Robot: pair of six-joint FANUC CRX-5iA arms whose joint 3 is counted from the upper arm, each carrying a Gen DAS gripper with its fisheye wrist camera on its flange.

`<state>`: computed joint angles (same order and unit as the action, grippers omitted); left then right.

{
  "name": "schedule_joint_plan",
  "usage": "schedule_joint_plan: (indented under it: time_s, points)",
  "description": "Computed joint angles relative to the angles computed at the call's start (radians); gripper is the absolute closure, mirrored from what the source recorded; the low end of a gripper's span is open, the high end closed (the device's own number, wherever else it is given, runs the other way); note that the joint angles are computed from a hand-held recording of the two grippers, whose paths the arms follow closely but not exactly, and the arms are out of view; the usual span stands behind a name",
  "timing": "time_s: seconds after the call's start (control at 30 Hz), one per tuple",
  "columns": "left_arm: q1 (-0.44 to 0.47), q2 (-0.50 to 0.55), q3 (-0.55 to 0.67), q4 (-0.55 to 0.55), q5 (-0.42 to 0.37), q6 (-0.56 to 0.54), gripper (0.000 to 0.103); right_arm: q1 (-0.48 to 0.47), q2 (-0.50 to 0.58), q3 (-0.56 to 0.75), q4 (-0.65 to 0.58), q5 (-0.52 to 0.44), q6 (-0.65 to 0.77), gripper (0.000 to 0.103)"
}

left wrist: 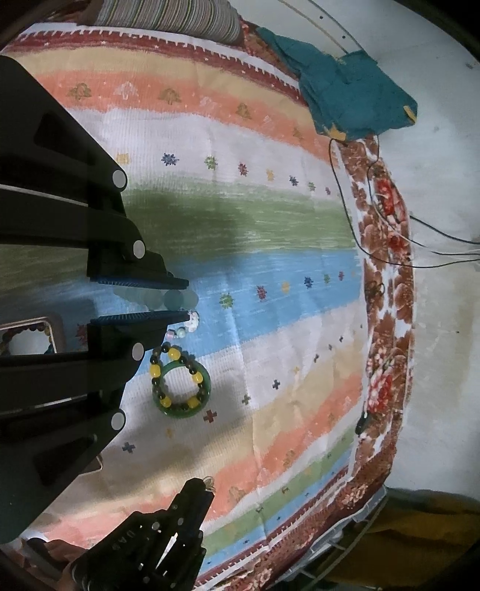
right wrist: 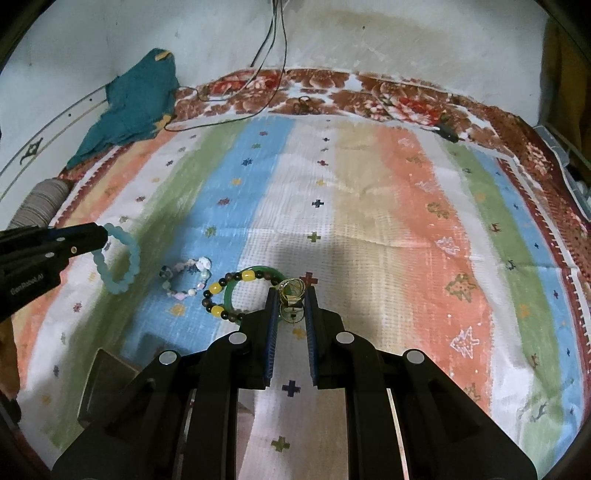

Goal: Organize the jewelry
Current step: 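Lift the gold charm with the right gripper while the left lifts the pale blue bracelet toward the tin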

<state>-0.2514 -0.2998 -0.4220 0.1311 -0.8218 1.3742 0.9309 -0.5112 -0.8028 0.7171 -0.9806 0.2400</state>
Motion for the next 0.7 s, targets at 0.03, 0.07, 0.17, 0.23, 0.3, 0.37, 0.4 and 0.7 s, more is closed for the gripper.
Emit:
schedule_joint_plan:
  time_s: [0.03, 0.07, 0.17, 0.23, 0.3, 0.37, 0.4, 0.7]
  points:
    - [0.002, -0.007, -0.003, 0.005, 0.001, -0.003, 0.092, 0.009, -0.008, -0.005, 0.009, -0.008, -0.012, 0.088]
    - [0.004, -0.014, -0.006, 0.010, 0.002, -0.006, 0.092, 0.015, -0.014, -0.009, 0.015, -0.014, -0.020, 0.088]
    - [0.005, -0.033, -0.016, 0.027, 0.004, -0.018, 0.092, 0.039, -0.035, -0.021, 0.033, -0.033, -0.042, 0.088]
    - [0.002, -0.047, -0.022, 0.031, 0.006, -0.024, 0.092, 0.057, -0.048, -0.027, 0.048, -0.048, -0.058, 0.088]
    - [-0.001, -0.061, -0.028, 0.035, 0.007, -0.030, 0.092, 0.080, -0.057, -0.032, 0.067, -0.064, -0.073, 0.088]
    - [-0.006, -0.076, -0.033, 0.036, 0.010, -0.034, 0.092, 0.099, -0.068, -0.037, 0.081, -0.077, -0.087, 0.088]
    - [-0.009, -0.082, -0.035, 0.036, 0.010, -0.034, 0.092, 0.107, -0.073, -0.040, 0.089, -0.083, -0.096, 0.088]
    - [-0.025, -0.112, -0.048, 0.054, 0.004, -0.061, 0.092, 0.148, -0.105, -0.053, 0.113, -0.111, -0.128, 0.088]
